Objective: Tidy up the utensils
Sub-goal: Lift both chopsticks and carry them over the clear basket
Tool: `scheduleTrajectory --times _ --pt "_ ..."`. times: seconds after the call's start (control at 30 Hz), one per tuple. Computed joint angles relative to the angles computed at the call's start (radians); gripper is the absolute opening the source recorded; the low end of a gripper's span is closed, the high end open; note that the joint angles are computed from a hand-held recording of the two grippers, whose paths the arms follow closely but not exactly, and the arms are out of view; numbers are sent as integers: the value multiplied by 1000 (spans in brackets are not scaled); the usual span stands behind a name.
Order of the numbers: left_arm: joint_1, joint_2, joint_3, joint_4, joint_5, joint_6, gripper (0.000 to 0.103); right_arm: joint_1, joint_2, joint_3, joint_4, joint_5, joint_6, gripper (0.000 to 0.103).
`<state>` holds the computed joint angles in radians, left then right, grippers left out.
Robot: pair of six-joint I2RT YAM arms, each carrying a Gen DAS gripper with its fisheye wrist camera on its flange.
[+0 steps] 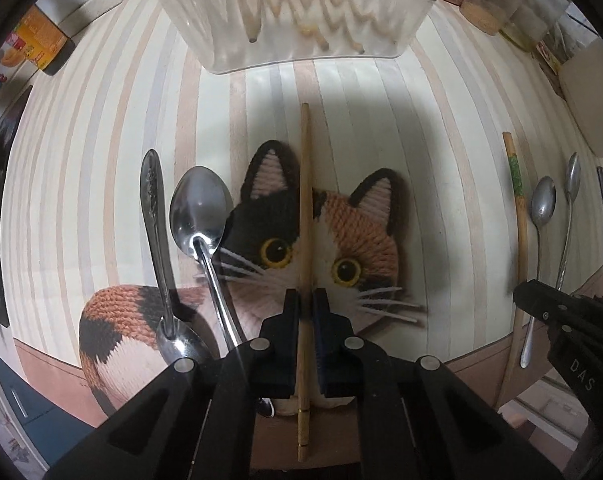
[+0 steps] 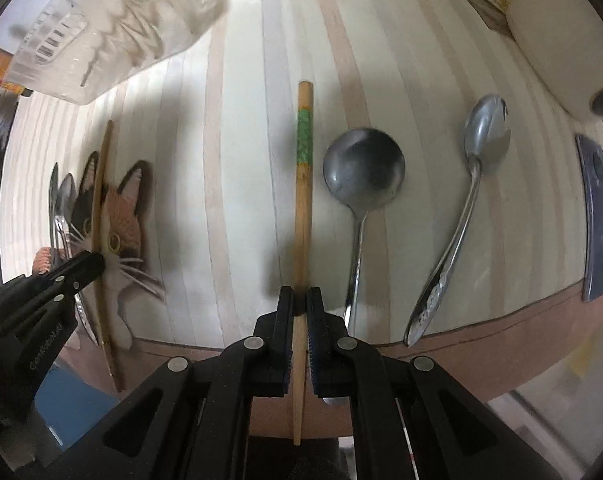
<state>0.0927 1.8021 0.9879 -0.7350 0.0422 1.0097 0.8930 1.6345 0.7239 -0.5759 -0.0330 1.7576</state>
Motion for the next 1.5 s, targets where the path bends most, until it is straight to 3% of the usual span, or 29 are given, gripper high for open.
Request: scheduleTrajectory --times 0.27,0.3,0.63,0.8,1.17,1.5 --pt "1 -16 -13 -16 3 -13 7 -52 60 32 7 -27 -66 8" --pt "-1 -11 -11 -15 3 -15 8 -30 33 52 -34 -25 -40 8" --pt "4 5 2 -3 4 -7 5 -17 -13 4 -17 -14 -25 7" --pt "12 -43 -35 9 13 -1 4 31 -38 -8 -15 27 63 7" --pt "91 -253 14 -167 161 79 4 98 -110 121 -208 166 81 7" --pt "173 -244 238 -367 294 136 4 132 -184 277 -427 295 105 7"
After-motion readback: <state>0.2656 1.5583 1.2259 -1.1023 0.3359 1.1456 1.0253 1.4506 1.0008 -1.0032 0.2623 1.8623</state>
